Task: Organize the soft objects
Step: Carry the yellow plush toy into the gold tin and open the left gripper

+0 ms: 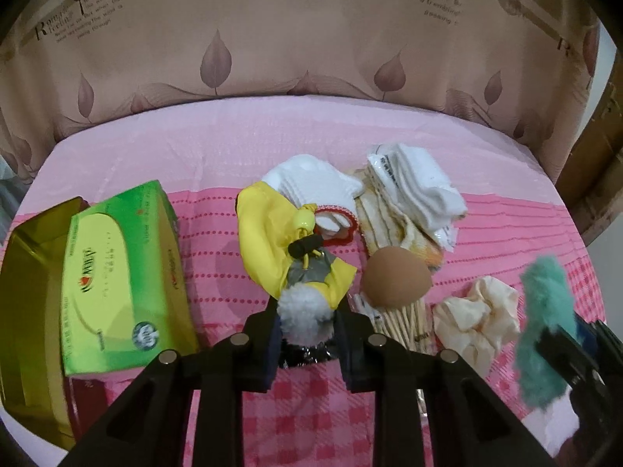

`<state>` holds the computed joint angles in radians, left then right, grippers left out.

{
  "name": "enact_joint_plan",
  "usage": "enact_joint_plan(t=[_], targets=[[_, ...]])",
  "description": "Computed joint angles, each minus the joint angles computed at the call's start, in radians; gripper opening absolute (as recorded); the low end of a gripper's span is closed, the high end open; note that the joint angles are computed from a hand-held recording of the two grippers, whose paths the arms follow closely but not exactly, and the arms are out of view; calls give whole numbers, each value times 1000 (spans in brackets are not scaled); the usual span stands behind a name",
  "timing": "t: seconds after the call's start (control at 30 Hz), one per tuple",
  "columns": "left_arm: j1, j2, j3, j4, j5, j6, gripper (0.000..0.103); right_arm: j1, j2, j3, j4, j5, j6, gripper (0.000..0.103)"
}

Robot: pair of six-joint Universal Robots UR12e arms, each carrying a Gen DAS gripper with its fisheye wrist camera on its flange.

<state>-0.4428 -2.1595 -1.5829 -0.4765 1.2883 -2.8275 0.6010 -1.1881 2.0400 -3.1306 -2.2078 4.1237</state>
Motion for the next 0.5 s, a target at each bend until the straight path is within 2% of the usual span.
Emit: enact_joint_plan(t=[0.23,0.5], targets=[[18,39,-33,27,-1,-4,24,5,-1,-5,20,-17,4,28],[55,69,-56,63,44,-13,24,11,-2,-10,42,-35,2,28]])
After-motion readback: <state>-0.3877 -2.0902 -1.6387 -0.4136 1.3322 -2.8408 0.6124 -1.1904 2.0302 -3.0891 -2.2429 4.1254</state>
